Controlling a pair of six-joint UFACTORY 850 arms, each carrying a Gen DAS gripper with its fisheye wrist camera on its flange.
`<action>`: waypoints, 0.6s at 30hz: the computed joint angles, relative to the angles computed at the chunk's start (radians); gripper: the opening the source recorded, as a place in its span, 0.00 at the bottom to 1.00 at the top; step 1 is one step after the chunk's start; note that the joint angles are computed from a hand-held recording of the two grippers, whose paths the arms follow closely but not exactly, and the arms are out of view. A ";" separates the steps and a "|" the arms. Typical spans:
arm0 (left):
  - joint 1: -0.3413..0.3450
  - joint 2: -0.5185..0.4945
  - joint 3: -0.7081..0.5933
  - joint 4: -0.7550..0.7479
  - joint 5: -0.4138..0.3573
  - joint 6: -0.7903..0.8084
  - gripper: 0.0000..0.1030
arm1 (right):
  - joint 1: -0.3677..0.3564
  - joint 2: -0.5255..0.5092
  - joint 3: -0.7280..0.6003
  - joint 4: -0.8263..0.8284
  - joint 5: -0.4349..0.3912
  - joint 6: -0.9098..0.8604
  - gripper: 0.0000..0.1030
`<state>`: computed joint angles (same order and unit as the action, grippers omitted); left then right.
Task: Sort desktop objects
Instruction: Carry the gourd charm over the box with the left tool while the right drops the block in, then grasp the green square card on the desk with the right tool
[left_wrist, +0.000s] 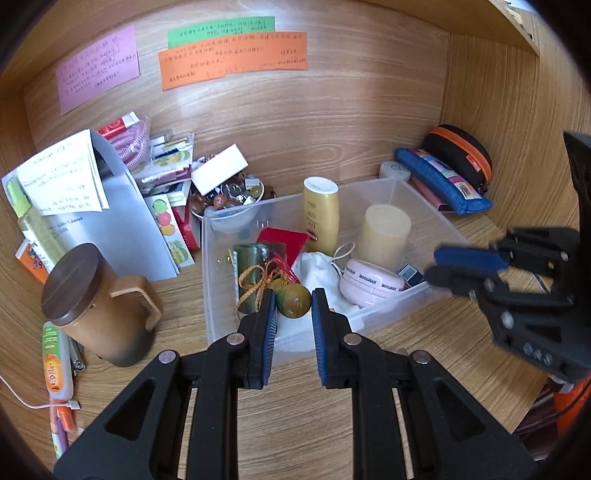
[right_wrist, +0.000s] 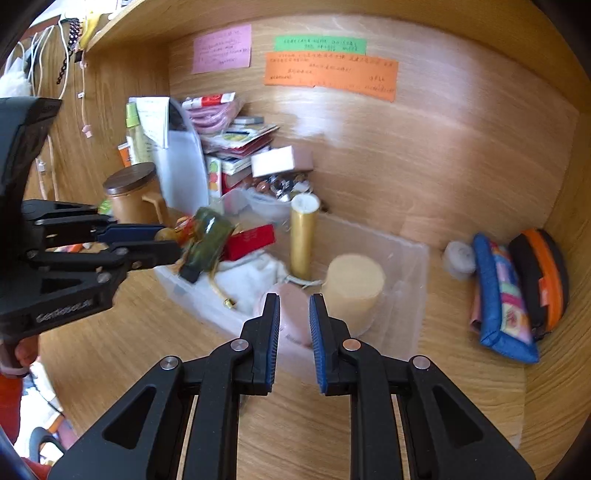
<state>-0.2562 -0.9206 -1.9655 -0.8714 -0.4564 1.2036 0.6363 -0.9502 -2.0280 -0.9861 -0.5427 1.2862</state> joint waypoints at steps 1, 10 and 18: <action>0.000 -0.004 -0.005 0.010 -0.001 -0.008 0.17 | -0.001 0.007 0.016 0.011 0.023 -0.005 0.14; 0.003 -0.022 -0.016 0.029 -0.019 -0.033 0.17 | 0.016 -0.023 0.043 0.288 0.085 -0.247 0.15; 0.002 -0.038 -0.036 0.058 -0.038 -0.060 0.17 | 0.019 -0.063 0.002 0.344 0.078 -0.298 0.19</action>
